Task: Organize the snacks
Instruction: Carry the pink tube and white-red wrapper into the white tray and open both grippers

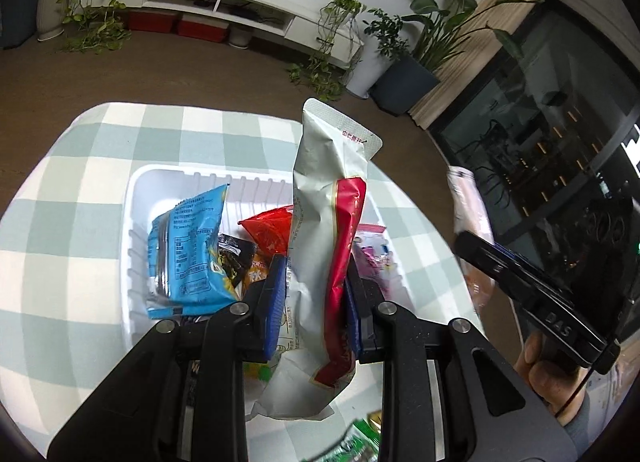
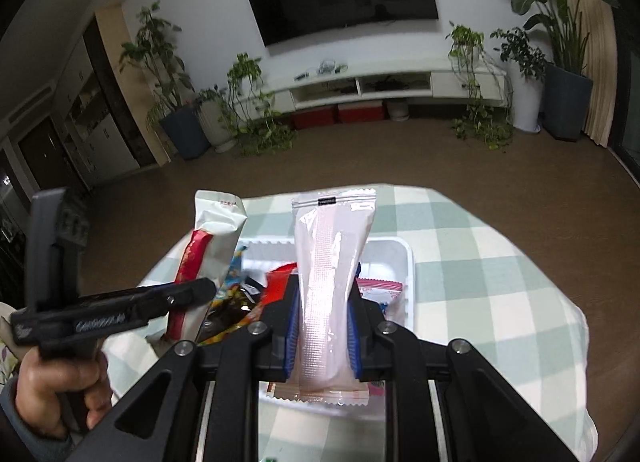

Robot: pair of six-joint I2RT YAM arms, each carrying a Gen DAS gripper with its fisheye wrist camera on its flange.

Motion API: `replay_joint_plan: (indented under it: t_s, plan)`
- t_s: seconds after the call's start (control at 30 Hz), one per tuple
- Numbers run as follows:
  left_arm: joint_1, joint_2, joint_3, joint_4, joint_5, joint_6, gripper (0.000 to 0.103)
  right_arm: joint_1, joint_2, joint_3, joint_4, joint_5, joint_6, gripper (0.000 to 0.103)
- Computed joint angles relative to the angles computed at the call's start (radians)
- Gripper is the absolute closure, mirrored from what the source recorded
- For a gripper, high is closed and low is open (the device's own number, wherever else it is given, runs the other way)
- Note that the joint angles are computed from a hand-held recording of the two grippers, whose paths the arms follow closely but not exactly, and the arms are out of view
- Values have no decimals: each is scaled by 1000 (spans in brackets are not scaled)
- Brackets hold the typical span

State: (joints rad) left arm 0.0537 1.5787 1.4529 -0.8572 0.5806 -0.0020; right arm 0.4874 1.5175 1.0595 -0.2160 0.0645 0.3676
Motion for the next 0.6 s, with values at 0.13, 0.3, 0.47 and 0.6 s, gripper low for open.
replay_joint_plan:
  t_s: [0.13, 0.3, 0.47, 0.6]
  plan:
    - [-26, 29, -46, 74, -29, -18, 79, -7, 93, 42, 4, -9, -16, 82]
    - [-35, 54, -92, 140, -67, -24, 79, -5, 159, 58, 22, -15, -21, 82]
    - [-54, 79, -114, 195, -110, -16, 79, 10, 221, 89, 18, -8, -29, 82]
    - [-64, 99, -117, 230, -130, -32, 77, 19, 265, 120, -1, 9, -28, 81]
